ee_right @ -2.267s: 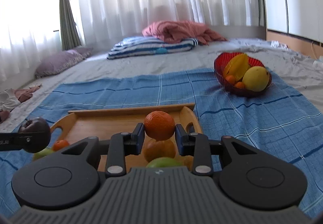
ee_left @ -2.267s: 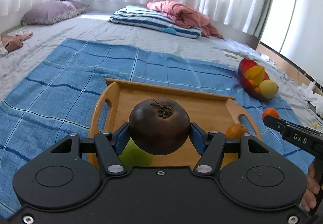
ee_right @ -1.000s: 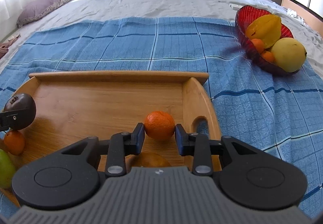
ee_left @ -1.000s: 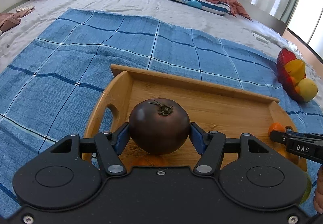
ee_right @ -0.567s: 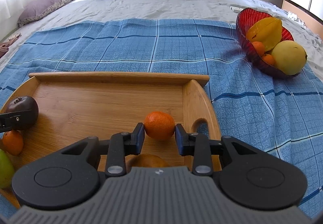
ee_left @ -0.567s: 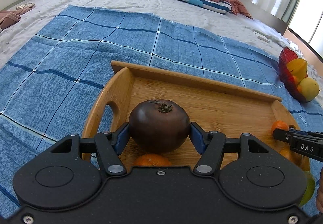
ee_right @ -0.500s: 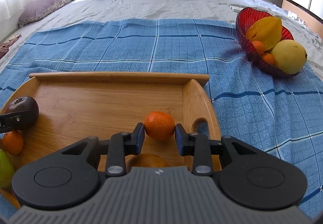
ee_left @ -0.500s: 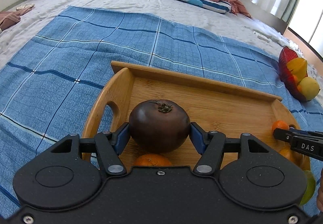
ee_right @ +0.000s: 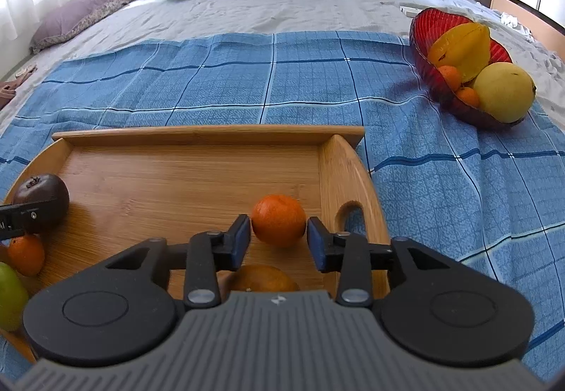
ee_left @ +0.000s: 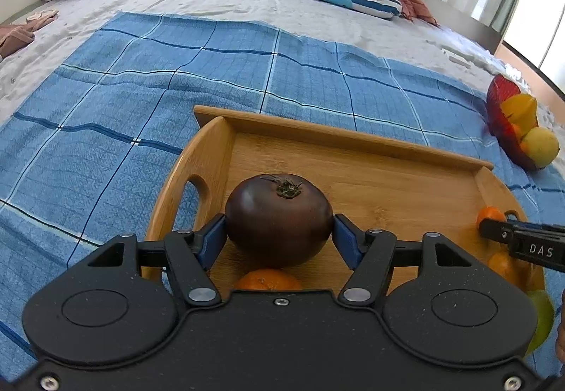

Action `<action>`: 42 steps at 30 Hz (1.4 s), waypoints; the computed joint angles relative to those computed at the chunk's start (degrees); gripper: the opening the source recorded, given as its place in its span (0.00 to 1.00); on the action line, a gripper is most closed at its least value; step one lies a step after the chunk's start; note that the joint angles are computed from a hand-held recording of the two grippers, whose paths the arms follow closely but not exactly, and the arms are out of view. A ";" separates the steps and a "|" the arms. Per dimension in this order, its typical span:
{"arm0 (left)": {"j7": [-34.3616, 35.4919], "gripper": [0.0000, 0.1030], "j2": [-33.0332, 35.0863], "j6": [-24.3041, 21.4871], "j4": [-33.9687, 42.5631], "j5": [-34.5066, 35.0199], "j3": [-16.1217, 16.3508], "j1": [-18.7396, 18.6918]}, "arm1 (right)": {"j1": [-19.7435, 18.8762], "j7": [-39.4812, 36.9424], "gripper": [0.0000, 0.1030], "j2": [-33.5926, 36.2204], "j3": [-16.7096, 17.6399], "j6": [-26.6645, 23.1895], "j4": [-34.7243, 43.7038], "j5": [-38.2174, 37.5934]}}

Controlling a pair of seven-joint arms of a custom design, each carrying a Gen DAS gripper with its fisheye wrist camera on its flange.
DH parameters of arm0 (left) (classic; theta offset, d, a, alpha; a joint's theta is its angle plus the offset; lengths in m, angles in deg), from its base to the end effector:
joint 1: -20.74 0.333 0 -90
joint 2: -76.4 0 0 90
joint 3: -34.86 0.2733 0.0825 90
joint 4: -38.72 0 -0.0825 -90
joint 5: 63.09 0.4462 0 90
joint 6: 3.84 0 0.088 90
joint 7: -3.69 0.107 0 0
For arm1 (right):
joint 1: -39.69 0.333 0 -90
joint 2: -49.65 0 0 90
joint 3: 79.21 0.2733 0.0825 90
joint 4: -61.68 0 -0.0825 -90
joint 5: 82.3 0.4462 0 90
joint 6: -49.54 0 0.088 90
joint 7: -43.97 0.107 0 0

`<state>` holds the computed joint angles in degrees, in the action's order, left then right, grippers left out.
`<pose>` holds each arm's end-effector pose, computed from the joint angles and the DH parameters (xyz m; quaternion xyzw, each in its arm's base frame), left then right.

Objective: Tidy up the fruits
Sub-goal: 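Carry the dark tomato and small orange over the wooden tray with both tools, then open both tools to release the tomato and orange on the tray, then move both tools back toward the red dates on the blanket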

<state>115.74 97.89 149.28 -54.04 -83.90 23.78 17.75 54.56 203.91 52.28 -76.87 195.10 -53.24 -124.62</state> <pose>0.7356 -0.1566 0.4230 -0.5435 0.7562 -0.3362 0.1406 0.6235 0.2014 0.4131 -0.5159 0.7812 -0.2748 0.2192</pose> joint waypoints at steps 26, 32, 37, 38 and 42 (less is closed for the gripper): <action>30.12 0.99 -22.74 4.96 -23.19 -28.93 1.17 -0.59 | -0.38 20.03 0.90 -13.53 6.32 -2.98 -11.64 -21.00; 36.56 0.99 -28.15 5.54 -29.18 -34.71 3.78 -3.18 | 0.06 23.48 0.93 -15.71 8.69 -4.99 -13.89 -25.30; 40.12 0.99 -31.81 4.74 -33.15 -38.28 5.83 -4.89 | 1.05 27.06 0.99 -17.38 10.09 -6.78 -15.79 -28.11; 40.81 0.99 -32.56 4.60 -34.02 -38.88 6.18 -5.18 | 1.20 27.86 0.99 -17.73 10.30 -6.86 -16.20 -28.65; 42.42 0.99 -34.60 4.28 -36.64 -40.25 7.26 -6.02 | 1.92 31.08 1.00 -19.14 11.33 -7.63 -18.09 -30.72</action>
<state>158.16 63.29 153.55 -90.68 -124.15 31.04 11.72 56.48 234.99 33.13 -65.54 187.47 -71.33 -155.34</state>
